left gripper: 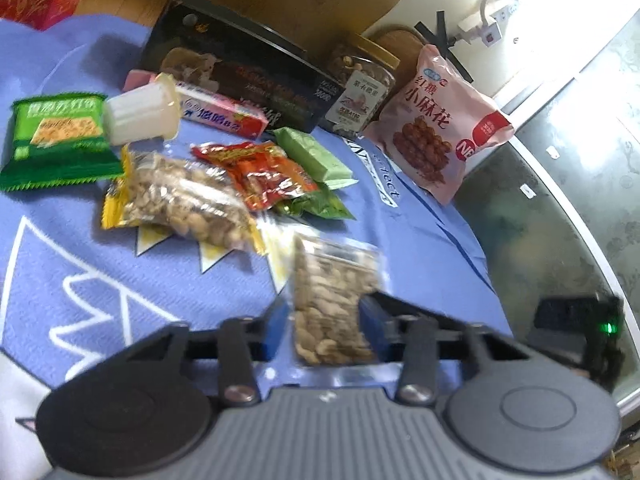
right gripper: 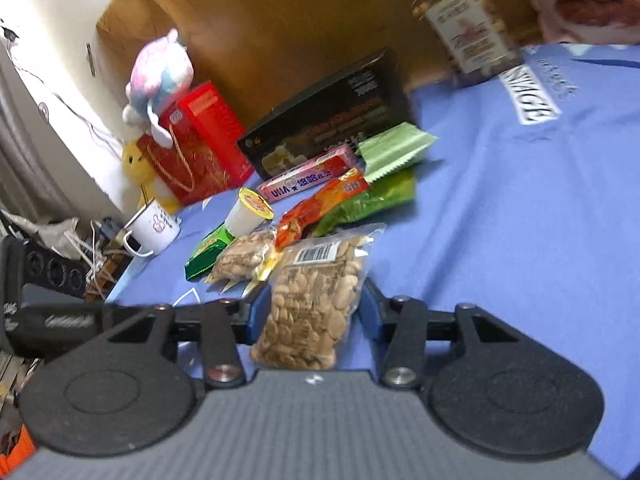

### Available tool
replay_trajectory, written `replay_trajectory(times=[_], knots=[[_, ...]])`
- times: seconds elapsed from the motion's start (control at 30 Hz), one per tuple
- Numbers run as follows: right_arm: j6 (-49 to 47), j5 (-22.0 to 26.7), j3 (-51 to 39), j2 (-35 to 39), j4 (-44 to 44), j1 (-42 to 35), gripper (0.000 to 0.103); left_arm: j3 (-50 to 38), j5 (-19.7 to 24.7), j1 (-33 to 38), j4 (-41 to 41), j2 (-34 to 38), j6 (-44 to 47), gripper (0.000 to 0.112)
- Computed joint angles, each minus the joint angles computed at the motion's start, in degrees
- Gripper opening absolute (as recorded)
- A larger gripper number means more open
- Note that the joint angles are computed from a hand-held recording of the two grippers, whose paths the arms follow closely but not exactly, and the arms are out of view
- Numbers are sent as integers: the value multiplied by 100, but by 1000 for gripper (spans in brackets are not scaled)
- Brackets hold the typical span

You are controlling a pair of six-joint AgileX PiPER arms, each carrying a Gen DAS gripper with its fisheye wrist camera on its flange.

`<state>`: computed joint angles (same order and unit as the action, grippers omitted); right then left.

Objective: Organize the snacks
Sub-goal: 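Close the left gripper on the clear bag of nuts, then lift the nut bag with the left gripper and release it into the tin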

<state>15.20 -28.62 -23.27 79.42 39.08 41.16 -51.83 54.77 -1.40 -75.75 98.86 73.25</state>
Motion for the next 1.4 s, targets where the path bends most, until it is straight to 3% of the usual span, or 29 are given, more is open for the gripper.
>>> replay_trajectory(times=[0.1, 0.17, 0.3, 0.53, 0.73, 0.93, 1.4], knots=[[706, -432, 218, 142, -41, 342, 19, 9, 24, 11, -38, 42, -156, 24], [854, -416, 170, 182, -220, 285, 17, -127, -115, -165, 148, -13, -460, 24], [167, -519, 292, -349, 873, 730, 14, -174, -252, -469, 156, -219, -612, 25], [2253, -1165, 1312, -1207, 23, 798, 12, 74, -399, -837, -3, -720, -617, 26], [2227, -1399, 1565, -1677, 205, 1050, 12, 197, -741, -1108, 130, -1175, -880, 26], [2717, -1817, 1819, -1641, -202, 1080, 12, 204, -980, -1275, 373, -1397, -1195, 26], [3004, -2079, 1981, -1565, -389, 1194, 12, 214, -1220, -1401, 565, -1482, -1380, 26]])
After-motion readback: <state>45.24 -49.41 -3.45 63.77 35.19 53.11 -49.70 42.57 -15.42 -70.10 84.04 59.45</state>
